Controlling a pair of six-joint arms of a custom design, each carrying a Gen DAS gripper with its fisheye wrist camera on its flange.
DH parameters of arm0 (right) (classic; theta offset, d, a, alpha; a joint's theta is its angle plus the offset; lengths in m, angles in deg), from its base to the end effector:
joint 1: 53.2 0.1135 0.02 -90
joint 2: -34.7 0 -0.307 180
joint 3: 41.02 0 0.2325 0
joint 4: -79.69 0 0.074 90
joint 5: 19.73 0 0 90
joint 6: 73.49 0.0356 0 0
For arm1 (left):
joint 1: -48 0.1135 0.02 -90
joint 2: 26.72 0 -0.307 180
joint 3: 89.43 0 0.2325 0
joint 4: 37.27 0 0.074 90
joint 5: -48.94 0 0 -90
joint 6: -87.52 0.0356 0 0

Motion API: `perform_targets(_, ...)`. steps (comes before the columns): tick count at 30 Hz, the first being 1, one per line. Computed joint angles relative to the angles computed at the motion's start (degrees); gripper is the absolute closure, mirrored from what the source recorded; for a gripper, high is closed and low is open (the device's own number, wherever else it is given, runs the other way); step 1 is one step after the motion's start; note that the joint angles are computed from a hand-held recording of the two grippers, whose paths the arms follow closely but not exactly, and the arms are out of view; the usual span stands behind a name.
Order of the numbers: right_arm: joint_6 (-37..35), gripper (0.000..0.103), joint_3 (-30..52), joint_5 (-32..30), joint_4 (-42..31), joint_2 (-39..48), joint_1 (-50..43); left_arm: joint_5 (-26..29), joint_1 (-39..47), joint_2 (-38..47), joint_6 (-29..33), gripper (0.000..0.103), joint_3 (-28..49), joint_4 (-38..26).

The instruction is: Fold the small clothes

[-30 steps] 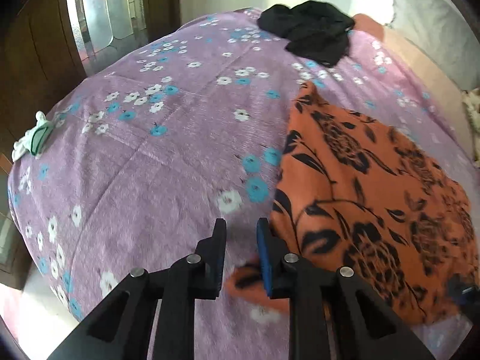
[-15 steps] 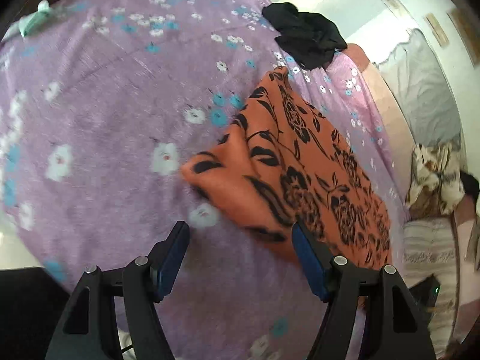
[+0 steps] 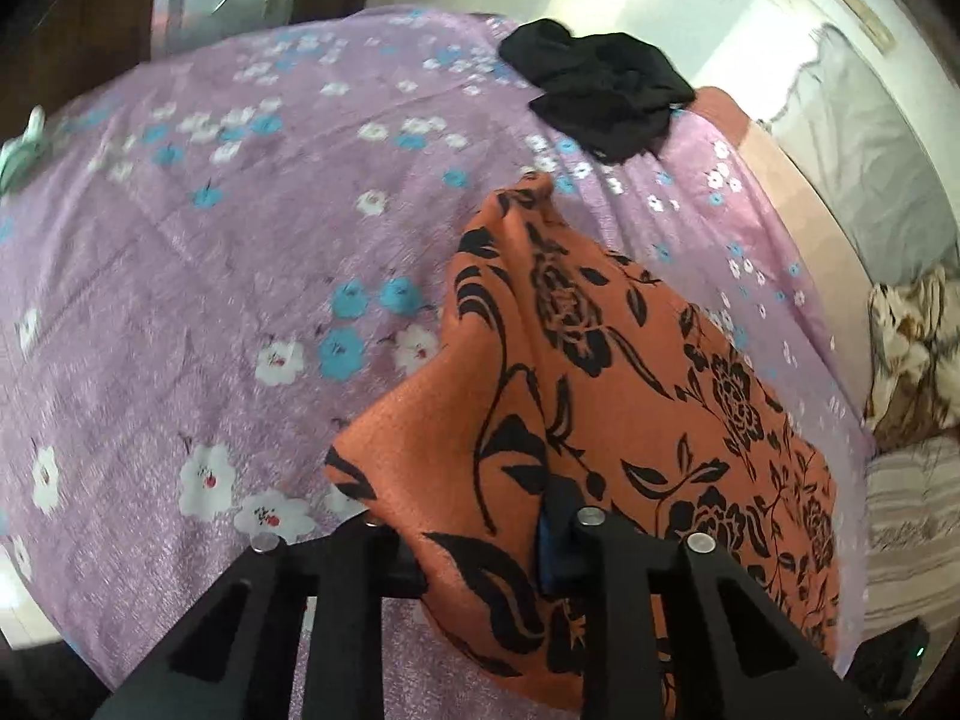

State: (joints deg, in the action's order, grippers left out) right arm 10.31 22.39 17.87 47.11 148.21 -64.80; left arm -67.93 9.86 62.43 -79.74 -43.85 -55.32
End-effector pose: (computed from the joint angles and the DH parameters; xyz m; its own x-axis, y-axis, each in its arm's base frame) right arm 0.3033 -0.0335 0.1217 -0.9685 0.1315 -0.2115 -0.0813 0.6359 0.7675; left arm 0.1941 -0.1320 0.1672 -0.5251 -0.6939 -0.4927 -0.5907 0.7140 -0.3759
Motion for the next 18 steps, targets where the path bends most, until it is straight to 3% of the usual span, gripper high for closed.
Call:
perform_targets(3, -2.82, 0.073, 3.18, -0.48, -5.95, 1.68, -0.7, -3.78, -2.68, -0.54, 3.86, 0.08, 5.78, -7.75)
perform_targets(7, -4.81, 0.071, 7.13, -3.12, -13.37, 2.66, -4.49, -12.36, -8.67, 3.14, 15.18, 0.081, 21.08, -20.0)
perform_targets(9, -4.67, 0.072, 8.32, -5.07, -14.15, 2.06, -7.66, -13.79, -10.8, 4.94, 20.25, 0.081, 26.49, -21.89)
perform_targets(13, -8.2, 0.068, 15.77, -11.33, -23.28, 5.77, -14.26, -14.76, -15.59, 12.99, 32.11, 0.081, 40.65, -25.36)
perform_targets(14, -7.73, 0.065, 17.46, -12.92, -24.14, 6.72, -16.18, -14.22, -16.27, 14.97, 34.26, 0.081, 43.3, -25.24)
perform_targets(16, -4.29, 0.034, 18.97, -15.22, -22.13, 7.7, -19.05, -12.1, -17.97, 21.02, 39.22, 0.081, 50.57, -24.98)
perform_targets(18, -0.59, 0.032, 21.0, -17.96, -19.82, 9.21, -21.18, -9.43, -18.95, 26.41, 42.22, 0.081, 56.63, -26.08)
